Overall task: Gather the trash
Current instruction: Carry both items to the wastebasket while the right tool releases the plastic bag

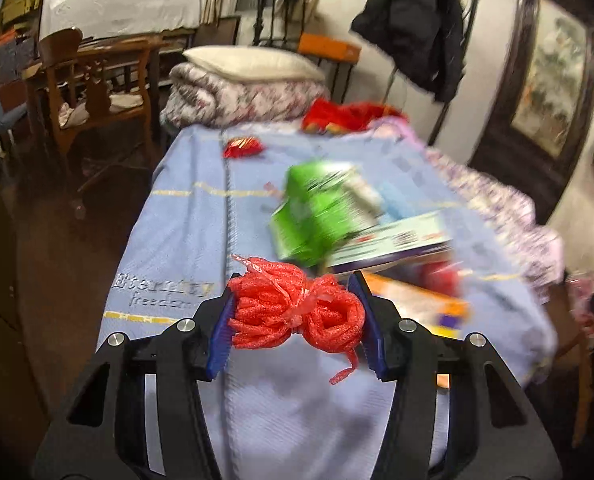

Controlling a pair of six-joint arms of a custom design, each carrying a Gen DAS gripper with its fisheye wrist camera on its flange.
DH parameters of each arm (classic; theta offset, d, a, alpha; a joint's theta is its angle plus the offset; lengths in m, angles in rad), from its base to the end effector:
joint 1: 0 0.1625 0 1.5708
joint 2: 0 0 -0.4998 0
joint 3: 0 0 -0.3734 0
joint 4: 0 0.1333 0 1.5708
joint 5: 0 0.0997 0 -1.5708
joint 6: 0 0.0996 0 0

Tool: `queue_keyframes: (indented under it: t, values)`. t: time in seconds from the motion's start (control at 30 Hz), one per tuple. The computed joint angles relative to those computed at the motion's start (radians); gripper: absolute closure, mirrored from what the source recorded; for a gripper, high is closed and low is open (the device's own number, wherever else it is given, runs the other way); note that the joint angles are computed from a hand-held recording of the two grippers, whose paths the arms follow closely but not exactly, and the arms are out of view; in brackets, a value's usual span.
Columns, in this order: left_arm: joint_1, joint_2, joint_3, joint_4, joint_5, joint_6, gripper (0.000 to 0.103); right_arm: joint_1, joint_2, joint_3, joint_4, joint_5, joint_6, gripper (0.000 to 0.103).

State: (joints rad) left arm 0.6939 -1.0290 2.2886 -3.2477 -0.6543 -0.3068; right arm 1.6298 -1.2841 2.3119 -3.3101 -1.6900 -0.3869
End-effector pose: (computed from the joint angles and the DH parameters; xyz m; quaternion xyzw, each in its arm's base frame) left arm -0.2392 -0.4752 0.2202 0.1588 0.8677 -0.3956 0.2555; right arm 0.1492 -0.4664 0.3124 0.1867 -0.9171 0.3339 0.1118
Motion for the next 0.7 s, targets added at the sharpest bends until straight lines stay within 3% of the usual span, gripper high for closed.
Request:
queue_keyframes:
  t: [0.2, 0.37, 0.5, 0.7]
  values:
    - [-0.112, -0.031, 0.013, -0.005, -0.069, -0.046, 0.05, 0.009, -0.107, 0.058, -0.021, -0.002, -0.038, 0.045]
    - [-0.187, 0.005, -0.001, -0.013, -0.157, -0.081, 0.05, -0.059, -0.234, 0.11, 0.016, 0.013, -0.053, 0.045]
    - [-0.229, 0.064, -0.045, -0.005, -0.25, -0.099, 0.05, -0.191, -0.347, 0.114, 0.109, 0.05, -0.054, 0.045]
    - [-0.262, 0.187, -0.134, 0.052, -0.328, -0.082, 0.05, -0.394, -0.358, 0.102, 0.161, 0.052, -0.079, 0.044]
